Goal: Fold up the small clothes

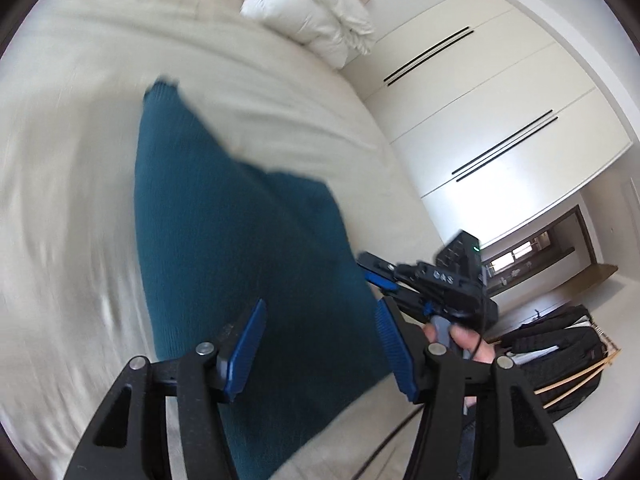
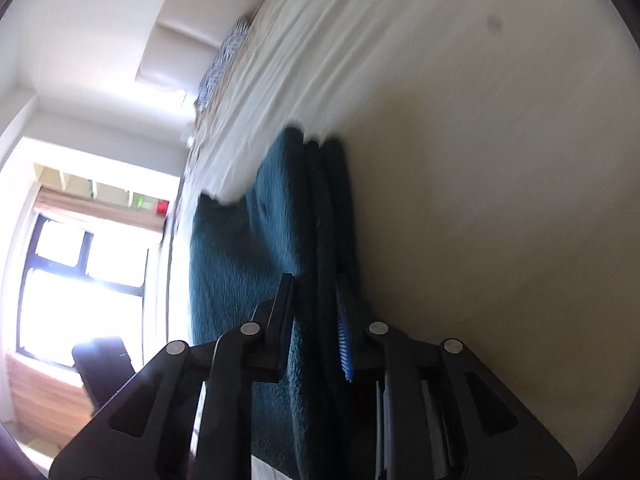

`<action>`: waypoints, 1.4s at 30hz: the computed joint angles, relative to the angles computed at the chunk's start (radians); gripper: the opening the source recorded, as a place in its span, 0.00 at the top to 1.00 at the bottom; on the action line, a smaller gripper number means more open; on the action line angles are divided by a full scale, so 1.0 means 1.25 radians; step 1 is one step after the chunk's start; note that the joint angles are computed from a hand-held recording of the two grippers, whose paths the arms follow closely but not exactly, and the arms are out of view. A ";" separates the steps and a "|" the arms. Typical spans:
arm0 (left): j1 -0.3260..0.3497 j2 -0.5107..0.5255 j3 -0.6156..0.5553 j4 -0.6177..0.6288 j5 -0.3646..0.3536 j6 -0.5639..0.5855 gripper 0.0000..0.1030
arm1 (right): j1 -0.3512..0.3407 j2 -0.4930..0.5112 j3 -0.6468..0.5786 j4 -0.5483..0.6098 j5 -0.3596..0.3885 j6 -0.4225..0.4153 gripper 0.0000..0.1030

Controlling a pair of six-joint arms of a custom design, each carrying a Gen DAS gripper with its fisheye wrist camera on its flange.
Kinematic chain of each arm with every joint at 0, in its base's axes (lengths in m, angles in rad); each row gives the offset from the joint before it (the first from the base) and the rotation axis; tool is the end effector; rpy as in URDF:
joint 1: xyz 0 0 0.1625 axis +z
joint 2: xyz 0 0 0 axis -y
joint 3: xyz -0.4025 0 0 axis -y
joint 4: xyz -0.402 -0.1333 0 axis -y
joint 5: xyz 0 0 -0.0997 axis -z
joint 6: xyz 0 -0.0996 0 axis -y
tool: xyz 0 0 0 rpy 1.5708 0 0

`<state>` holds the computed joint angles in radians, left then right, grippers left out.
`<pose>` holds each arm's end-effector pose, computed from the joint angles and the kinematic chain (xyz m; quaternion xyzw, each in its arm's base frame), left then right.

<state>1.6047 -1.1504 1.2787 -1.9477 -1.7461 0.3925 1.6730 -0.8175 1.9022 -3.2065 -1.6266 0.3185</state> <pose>0.1390 -0.6794 0.4080 -0.1870 -0.9707 0.1391 0.0588 0.1883 -0.5840 0.0681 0.1114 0.9555 -0.2715 0.0305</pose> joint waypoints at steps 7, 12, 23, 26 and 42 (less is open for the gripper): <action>-0.038 0.124 -0.139 -0.013 0.079 -0.005 0.42 | 0.054 -0.011 -0.077 0.037 0.009 -0.047 0.82; -0.029 0.200 -0.202 0.004 0.177 -0.042 0.57 | 0.069 0.093 -0.246 0.199 0.030 -0.056 0.82; -0.030 0.217 -0.198 -0.031 0.221 0.001 0.68 | -0.044 0.127 -0.205 0.094 0.113 -0.001 1.00; -0.024 0.223 -0.230 0.007 0.192 -0.015 0.68 | -0.036 0.100 -0.175 0.070 0.077 0.008 1.00; -0.019 0.126 -0.108 -0.033 0.209 0.029 0.68 | -0.009 0.044 -0.056 0.075 0.098 -0.043 1.00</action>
<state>1.5804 -0.9928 1.1441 -1.9889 -1.4846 0.4287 1.6617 -0.7629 1.8319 -3.1131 -1.5046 0.2642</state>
